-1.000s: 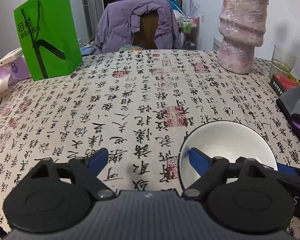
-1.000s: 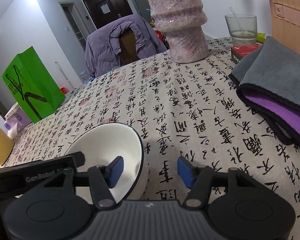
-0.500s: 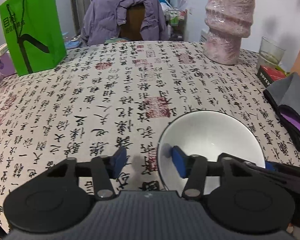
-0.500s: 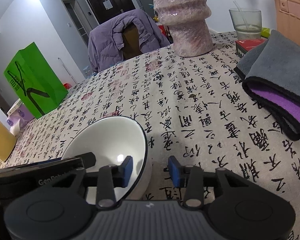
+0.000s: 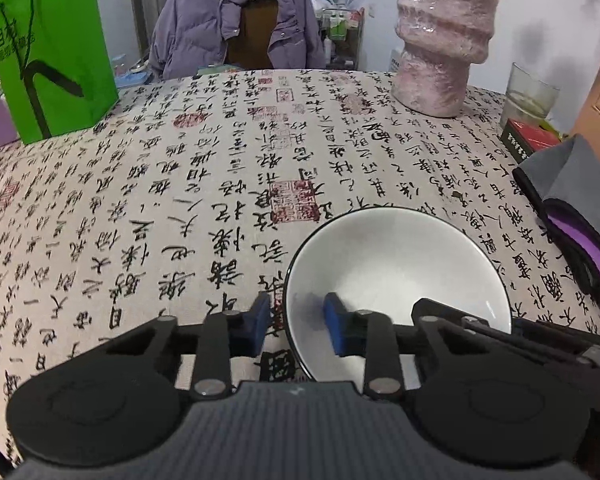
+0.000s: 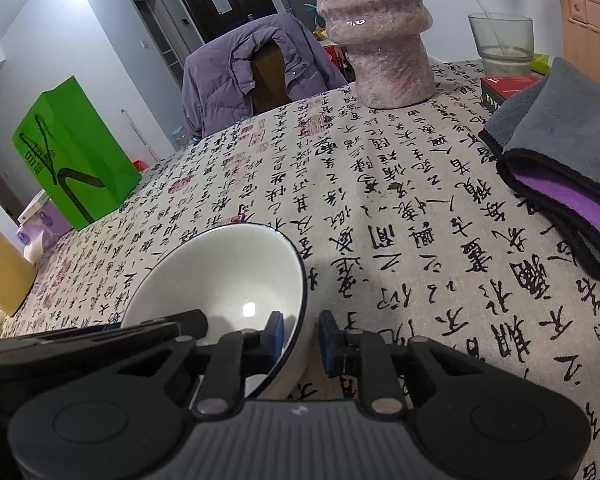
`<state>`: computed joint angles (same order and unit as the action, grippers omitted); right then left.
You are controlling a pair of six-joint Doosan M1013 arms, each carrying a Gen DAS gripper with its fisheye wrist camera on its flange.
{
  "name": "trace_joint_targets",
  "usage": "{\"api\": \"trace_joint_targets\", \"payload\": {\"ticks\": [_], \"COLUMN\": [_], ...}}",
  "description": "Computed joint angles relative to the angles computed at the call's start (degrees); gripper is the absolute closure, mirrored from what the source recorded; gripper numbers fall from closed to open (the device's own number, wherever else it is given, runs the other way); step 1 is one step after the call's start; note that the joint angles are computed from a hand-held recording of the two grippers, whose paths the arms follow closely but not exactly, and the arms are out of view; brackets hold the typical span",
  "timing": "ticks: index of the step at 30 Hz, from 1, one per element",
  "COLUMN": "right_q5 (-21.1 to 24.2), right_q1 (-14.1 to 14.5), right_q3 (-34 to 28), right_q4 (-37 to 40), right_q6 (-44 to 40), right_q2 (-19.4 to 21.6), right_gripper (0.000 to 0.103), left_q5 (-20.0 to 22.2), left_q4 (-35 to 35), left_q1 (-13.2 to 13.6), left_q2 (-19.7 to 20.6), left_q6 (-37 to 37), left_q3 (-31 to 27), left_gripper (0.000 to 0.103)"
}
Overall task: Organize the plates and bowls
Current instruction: 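Lift the white bowl off the tablecloth with both grippers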
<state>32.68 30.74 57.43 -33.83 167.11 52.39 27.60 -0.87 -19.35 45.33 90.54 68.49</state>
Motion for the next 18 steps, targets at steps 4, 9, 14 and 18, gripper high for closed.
{"api": "trace_joint_targets", "payload": {"ticks": [4,9,14,18], "right_q5": [-1.2,-1.4,-1.8,-1.8], "right_q1": [-0.2,-0.1,0.0,0.0], "right_q3": [0.5,0.7,1.0,1.0], "right_q4": [0.2,-0.7,-1.4,-1.6], "right_q6": [0.1,1.1,2.1,2.4], "right_q2": [-0.1,-0.2,-0.3,-0.3], "right_gripper": [0.088,0.088,0.088,0.088], "left_q5": [-0.8,-1.9,-2.5,-2.6], "left_q4": [-4.9,-4.2,-4.4,-4.5], "left_q1": [0.5,0.1,0.1,0.1], "left_q2": [0.1,0.0,0.0,-0.1], "left_q6": [4.4,5.2,5.1,4.5], "left_q3": [0.2,0.9,1.1,1.2], "left_gripper": [0.076,0.08,0.08,0.081]}}
